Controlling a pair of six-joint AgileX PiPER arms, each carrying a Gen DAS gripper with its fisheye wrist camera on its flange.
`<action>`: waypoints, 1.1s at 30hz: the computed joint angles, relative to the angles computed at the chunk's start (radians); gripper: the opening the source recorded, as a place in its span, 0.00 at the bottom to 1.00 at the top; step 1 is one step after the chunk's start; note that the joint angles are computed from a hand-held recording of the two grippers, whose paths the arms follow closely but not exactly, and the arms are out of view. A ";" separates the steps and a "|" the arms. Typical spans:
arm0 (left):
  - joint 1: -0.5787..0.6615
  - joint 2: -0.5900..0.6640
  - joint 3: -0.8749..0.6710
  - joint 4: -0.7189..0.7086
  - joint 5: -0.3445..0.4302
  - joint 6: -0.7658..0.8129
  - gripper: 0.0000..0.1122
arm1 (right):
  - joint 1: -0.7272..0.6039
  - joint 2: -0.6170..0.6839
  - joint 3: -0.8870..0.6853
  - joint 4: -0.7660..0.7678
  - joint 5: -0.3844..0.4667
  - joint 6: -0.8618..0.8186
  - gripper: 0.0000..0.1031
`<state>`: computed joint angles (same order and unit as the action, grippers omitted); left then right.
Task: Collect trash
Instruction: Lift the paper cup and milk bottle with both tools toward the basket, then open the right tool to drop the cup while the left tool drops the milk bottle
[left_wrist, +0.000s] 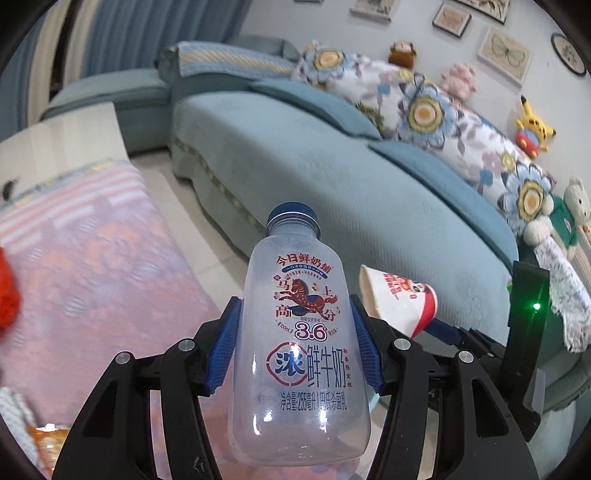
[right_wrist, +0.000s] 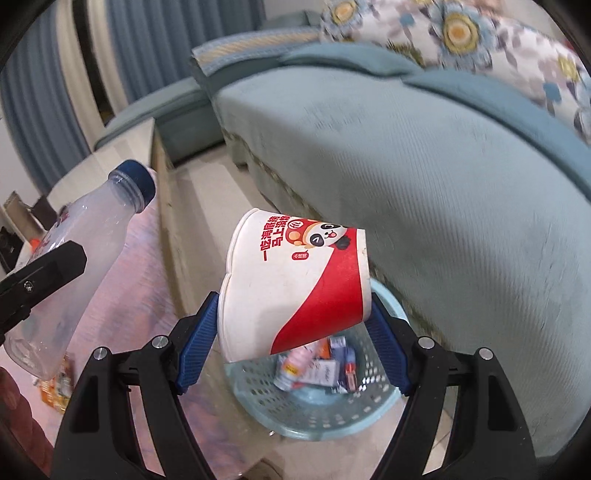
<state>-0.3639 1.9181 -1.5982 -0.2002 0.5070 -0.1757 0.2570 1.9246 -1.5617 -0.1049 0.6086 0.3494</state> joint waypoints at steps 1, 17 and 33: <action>-0.007 0.029 -0.018 0.003 0.006 0.000 0.49 | -0.011 0.014 0.002 0.017 -0.003 -0.012 0.71; -0.024 0.178 -0.076 -0.021 0.029 0.052 0.56 | -0.125 0.223 -0.063 0.266 0.049 -0.136 0.73; 0.018 0.031 0.066 -0.114 -0.018 0.130 0.56 | -0.080 0.104 0.033 0.214 0.006 -0.117 0.73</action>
<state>-0.3458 1.9491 -1.5323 -0.3143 0.4895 -0.0458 0.1774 2.0290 -1.5288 0.1088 0.6146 0.2327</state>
